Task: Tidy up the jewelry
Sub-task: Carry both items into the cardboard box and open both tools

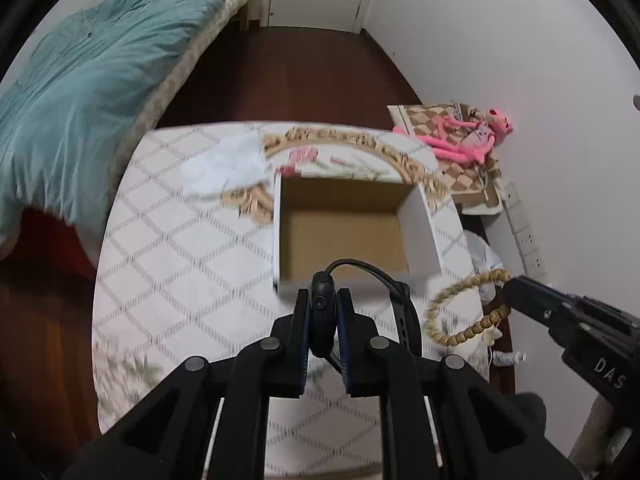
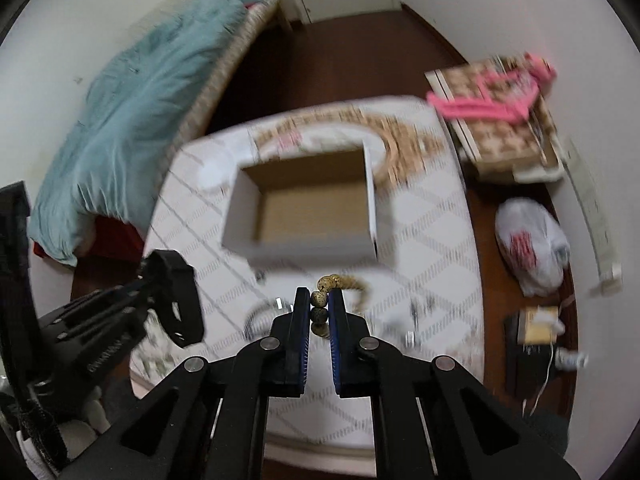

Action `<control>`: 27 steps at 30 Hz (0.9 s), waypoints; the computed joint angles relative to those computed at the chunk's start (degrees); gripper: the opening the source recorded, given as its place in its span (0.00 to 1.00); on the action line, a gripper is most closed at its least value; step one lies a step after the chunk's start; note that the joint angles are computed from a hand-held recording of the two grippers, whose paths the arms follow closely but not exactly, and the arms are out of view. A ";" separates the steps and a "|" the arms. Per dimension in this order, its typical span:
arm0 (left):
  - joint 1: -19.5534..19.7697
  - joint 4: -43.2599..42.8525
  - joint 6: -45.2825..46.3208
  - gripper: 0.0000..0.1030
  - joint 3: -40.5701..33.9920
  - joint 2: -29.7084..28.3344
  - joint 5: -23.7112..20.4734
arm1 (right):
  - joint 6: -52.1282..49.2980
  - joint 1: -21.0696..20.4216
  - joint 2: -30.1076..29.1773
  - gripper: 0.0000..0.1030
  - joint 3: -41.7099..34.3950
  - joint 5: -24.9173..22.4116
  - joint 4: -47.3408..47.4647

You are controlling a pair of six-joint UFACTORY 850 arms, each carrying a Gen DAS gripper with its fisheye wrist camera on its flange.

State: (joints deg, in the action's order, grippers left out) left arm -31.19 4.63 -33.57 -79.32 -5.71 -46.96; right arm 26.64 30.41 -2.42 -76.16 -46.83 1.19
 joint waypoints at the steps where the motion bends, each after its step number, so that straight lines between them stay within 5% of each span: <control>1: 0.84 -1.01 1.17 0.09 -0.88 -1.08 0.15 | -0.98 -0.47 -1.40 0.09 -1.67 0.06 0.48; 17: 7.93 -13.92 10.82 0.14 -12.65 -15.46 -5.34 | -14.63 -6.42 -21.23 0.10 -18.45 -6.90 13.10; 18: 7.78 -12.72 10.10 0.19 -13.07 -15.72 -5.54 | -15.70 -6.89 -22.08 0.10 -18.87 -7.88 14.64; 19: 7.52 -11.17 9.10 0.37 -13.45 -15.86 -5.67 | -15.87 -7.09 -22.69 0.10 -19.20 -8.85 14.96; 20: 7.30 -9.49 7.85 0.67 -13.78 -15.93 -5.81 | -15.68 -7.24 -23.23 0.12 -19.53 -9.62 14.82; 21: 7.11 -7.81 6.39 0.81 -13.86 -15.76 -5.83 | -15.91 -7.39 -23.26 0.16 -19.27 -9.59 15.04; 23: 6.79 -5.18 4.52 0.88 -13.74 -15.32 -5.37 | -16.73 -7.84 -22.86 0.54 -18.66 -9.21 16.06; 25: 6.16 -1.23 1.76 0.90 -13.55 -14.88 -6.14 | -16.58 -8.00 -22.10 0.67 -17.96 -8.20 15.60; 27: 5.50 2.33 -0.73 0.99 -12.80 -14.29 -6.12 | -13.62 -7.14 -21.35 0.67 -17.68 -7.64 10.66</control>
State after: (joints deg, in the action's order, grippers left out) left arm -25.69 6.95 -34.30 -92.13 -20.00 -53.08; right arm 13.02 23.26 -23.77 -93.84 -54.47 11.84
